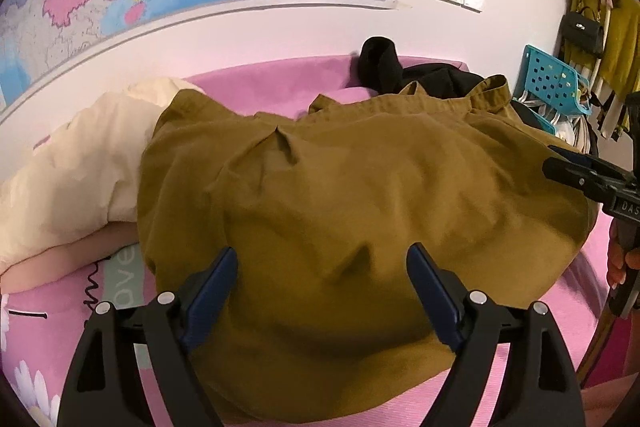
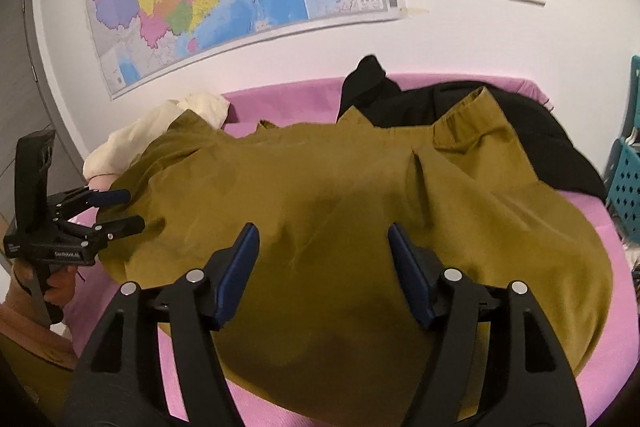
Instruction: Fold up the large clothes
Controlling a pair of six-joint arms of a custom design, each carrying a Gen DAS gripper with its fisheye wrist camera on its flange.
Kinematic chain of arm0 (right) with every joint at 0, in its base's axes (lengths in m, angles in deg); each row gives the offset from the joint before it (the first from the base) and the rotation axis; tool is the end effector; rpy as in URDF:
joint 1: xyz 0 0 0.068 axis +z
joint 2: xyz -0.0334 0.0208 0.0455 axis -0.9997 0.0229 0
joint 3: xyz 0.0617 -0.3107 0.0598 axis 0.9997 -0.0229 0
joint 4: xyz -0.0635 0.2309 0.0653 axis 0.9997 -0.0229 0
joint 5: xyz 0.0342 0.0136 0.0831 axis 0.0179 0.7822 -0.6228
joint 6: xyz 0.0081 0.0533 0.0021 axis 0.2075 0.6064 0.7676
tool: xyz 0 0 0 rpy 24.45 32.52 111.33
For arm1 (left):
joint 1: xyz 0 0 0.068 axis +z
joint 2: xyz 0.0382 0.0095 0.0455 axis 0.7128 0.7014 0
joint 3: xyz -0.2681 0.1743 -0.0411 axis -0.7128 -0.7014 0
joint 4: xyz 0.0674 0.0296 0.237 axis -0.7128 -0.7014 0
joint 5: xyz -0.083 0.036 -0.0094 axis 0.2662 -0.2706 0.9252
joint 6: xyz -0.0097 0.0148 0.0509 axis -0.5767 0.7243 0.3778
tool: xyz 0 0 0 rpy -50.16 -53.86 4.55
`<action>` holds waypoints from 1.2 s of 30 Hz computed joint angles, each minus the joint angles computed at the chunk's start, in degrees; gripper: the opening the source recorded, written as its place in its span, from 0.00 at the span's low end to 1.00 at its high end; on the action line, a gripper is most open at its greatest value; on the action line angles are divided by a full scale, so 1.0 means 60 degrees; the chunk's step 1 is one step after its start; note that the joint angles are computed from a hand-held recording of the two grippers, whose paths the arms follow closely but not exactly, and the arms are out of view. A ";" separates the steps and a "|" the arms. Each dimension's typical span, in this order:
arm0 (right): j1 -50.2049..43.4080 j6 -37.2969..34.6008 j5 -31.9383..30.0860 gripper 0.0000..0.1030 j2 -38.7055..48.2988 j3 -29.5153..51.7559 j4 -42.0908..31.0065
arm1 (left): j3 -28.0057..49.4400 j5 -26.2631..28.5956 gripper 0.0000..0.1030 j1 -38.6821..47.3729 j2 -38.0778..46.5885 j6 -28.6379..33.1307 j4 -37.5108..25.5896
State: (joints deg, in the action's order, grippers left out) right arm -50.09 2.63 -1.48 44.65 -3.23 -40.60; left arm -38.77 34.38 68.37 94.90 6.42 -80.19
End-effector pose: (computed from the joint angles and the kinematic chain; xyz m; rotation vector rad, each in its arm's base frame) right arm 0.1065 0.0773 0.1813 -0.2299 2.2232 0.3980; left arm 0.2072 0.0689 0.1582 0.4045 2.3608 -0.1979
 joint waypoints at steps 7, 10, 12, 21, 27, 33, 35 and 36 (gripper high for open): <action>0.0224 -0.0134 0.0364 0.65 -0.0616 0.0239 -0.0465 | 0.0166 -0.0113 0.82 -0.0093 0.0444 -0.0070 0.0090; -0.0239 -0.0334 -0.0236 0.63 0.0515 0.0145 0.0344 | 0.0177 -0.0323 0.82 -0.0184 0.0726 -0.0214 0.0299; -0.0963 -0.0358 -0.0793 0.62 0.1768 0.0007 0.1110 | 0.0165 -0.0349 0.82 -0.0193 0.0819 -0.0208 0.0391; -0.1776 -0.0432 -0.1552 0.57 0.1242 -0.0067 0.0882 | 0.0208 -0.0283 0.82 -0.0117 0.0792 -0.0135 0.0299; -0.1662 -0.0764 -0.1993 0.60 0.1024 0.0462 0.0654 | 0.0485 -0.0269 0.82 -0.0264 0.0967 -0.0273 0.0283; -0.1907 -0.1097 -0.2219 0.58 0.4097 0.0728 0.1993 | 0.0835 -0.0575 0.82 -0.0569 0.1540 -0.0425 0.0428; -0.1944 -0.1096 -0.2305 0.58 0.3998 0.0669 0.2023 | 0.0865 -0.0729 0.82 -0.0663 0.1554 -0.0396 0.0449; -0.1980 -0.1124 -0.2366 0.58 0.3857 0.0682 0.1885 | 0.0890 -0.0839 0.82 -0.0731 0.1536 -0.0401 0.0439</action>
State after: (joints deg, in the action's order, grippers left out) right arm -61.98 -4.11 -15.67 67.79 0.86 -29.29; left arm -33.43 29.35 63.99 104.11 4.02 -77.56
